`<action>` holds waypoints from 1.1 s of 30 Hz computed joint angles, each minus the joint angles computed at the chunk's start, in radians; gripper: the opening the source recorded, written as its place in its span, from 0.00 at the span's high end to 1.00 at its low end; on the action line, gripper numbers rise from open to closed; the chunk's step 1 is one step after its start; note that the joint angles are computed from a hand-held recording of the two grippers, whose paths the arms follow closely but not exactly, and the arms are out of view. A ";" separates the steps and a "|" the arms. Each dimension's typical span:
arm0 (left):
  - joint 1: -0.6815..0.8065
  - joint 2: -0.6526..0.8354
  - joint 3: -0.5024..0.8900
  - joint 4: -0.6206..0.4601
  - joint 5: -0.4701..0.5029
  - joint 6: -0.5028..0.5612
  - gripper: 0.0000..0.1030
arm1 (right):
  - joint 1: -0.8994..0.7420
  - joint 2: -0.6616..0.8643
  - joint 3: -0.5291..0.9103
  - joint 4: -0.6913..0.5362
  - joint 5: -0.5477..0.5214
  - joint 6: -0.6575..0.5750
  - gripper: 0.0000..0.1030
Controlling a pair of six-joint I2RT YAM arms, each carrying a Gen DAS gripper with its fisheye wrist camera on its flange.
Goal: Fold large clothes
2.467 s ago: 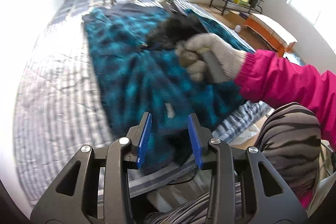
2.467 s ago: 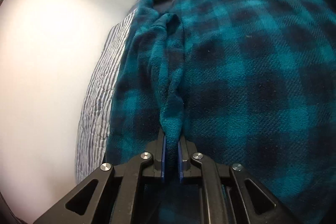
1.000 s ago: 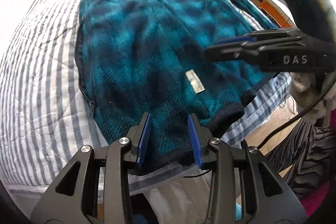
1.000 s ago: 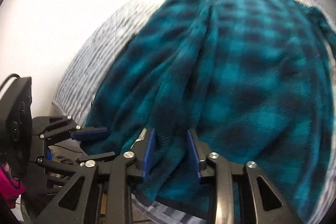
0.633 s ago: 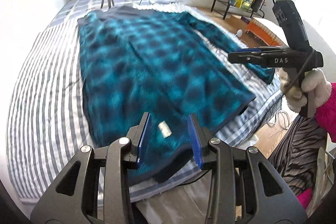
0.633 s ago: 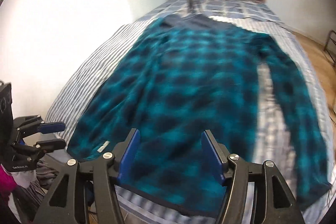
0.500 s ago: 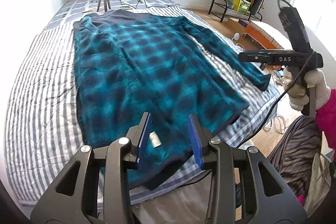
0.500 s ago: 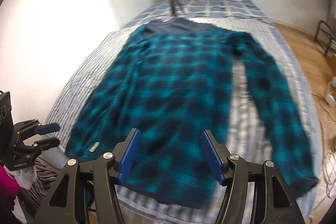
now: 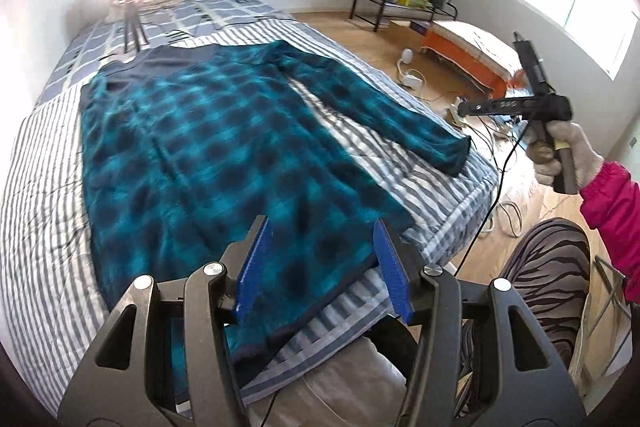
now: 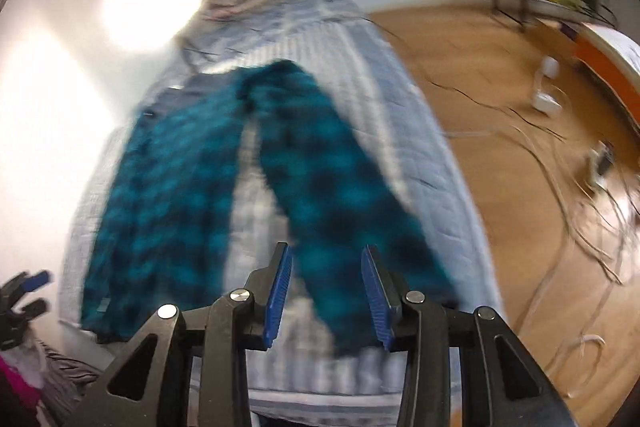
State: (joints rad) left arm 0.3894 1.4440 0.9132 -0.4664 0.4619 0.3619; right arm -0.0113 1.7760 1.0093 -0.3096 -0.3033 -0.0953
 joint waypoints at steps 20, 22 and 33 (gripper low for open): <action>-0.108 0.052 0.023 0.004 -0.063 -0.025 0.48 | -0.261 0.231 0.053 0.000 -0.287 0.113 0.94; -0.110 0.054 0.023 0.008 -0.058 -0.029 0.48 | -0.280 0.172 0.025 0.002 -0.328 0.110 0.95; -0.079 0.137 0.028 0.067 -0.024 -0.083 0.48 | -0.109 -0.046 -0.054 -0.005 -0.251 0.127 0.96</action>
State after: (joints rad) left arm 0.3099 1.5809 0.9409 -0.3990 0.4377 0.2784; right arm -0.1202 1.7303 0.9555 -0.3142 -0.5547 0.0320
